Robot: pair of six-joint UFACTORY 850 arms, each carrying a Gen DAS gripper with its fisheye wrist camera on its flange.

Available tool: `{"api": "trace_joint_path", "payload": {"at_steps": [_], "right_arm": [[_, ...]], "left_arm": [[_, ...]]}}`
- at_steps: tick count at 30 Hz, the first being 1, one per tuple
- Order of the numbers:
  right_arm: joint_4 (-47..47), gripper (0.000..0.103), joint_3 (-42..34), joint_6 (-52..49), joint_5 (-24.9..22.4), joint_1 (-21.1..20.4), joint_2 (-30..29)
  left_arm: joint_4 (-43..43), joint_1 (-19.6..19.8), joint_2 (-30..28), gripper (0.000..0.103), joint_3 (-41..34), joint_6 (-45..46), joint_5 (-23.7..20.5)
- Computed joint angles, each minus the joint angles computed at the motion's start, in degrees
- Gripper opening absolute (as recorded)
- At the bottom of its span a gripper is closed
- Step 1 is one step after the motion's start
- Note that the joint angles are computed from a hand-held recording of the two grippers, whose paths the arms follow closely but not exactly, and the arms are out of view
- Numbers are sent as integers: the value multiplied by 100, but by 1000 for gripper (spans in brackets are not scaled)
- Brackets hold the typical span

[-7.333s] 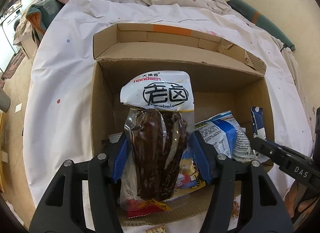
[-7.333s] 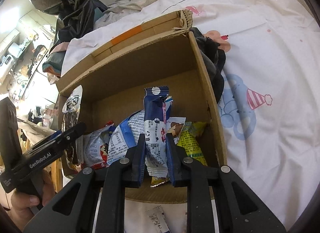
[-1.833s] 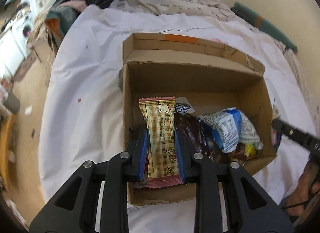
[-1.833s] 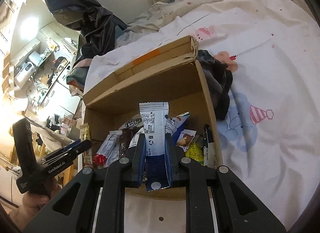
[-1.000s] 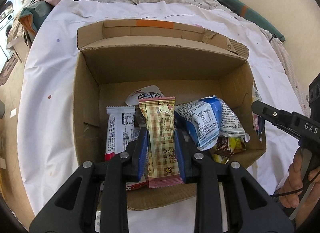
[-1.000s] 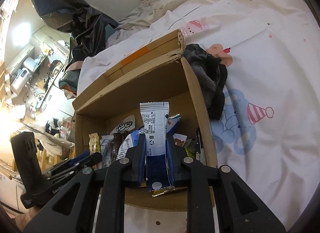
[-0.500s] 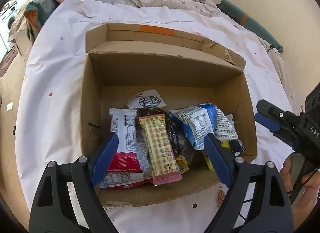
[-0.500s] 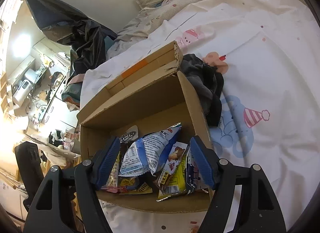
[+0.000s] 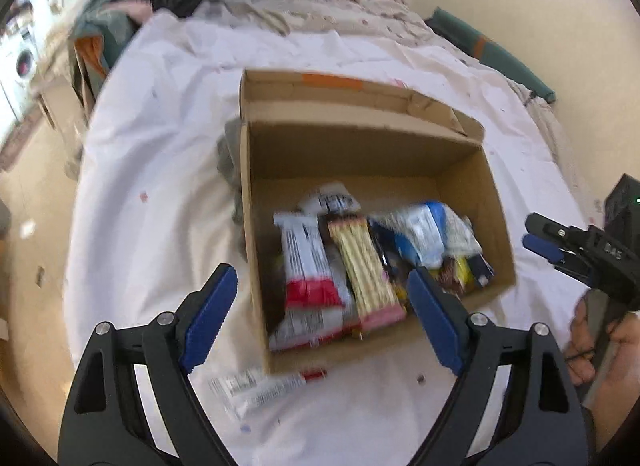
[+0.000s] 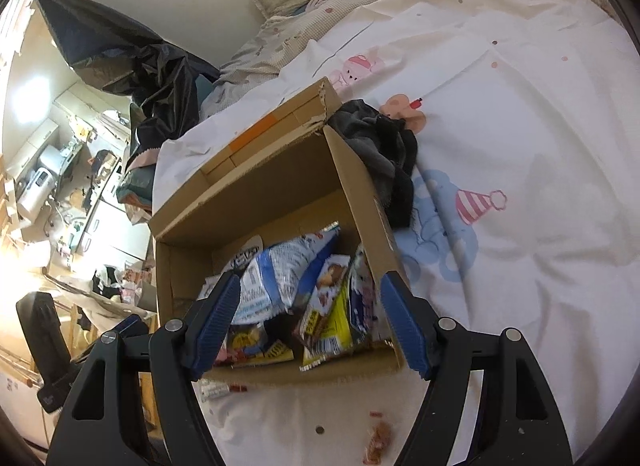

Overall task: Organize snacks
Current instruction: 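Open both tools and withdraw them from the box, then grasp the red-topped white bar with the left tool while the right tool grasps the small candy packet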

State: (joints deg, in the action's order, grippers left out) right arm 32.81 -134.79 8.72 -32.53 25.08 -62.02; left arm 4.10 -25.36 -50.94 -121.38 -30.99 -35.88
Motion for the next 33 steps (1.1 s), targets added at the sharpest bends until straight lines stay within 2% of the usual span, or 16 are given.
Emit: {"api": "trace_joint_path", "payload": {"at_steps": [3,8,13,16,19,20,22,24,26,27,28,31,33], "right_arm": [[449,75,621,-327,95,5,334],[811,75,1281,-558,5,38,683],[754,75,1504,-496,7,74,809],[666,75,1466,-410,-68,77,774],[371,75,1389,-219,-113,99,727],[254,75,1381,-138,-121,107,721],[54,75,1326,21,-175,114,682],[11,75,1315,77,-228,110,658],[12,75,1275,86,-319,102,624],[-43,75,1265,130,-352,107,617],[-140,75,1241,196,-417,114,602],[-312,75,1038,342,-828,123,448],[-556,75,626,555,-1419,151,153]], "left_arm": [[-324,73,278,85,494,340,41],[-632,135,394,85,813,1143,-339],[-894,118,-264,85,99,1897,-1642],[-993,87,-711,85,-410,2125,-2079],[-492,2,-1181,84,-1043,1990,-2405],[-491,7,-1308,82,-1221,1965,-2505],[-701,50,-1506,66,-1500,1985,-2677],[-714,46,-1592,61,-1631,1988,-2789],[-765,32,-1665,48,-1750,2015,-2933],[-879,31,-1678,37,-1770,2025,-3005],[-996,30,-1651,32,-1712,2041,-3028],[-1169,-40,-1484,28,-1489,2078,-3016],[-1160,-116,-1299,27,-1249,2049,-2918]]}}
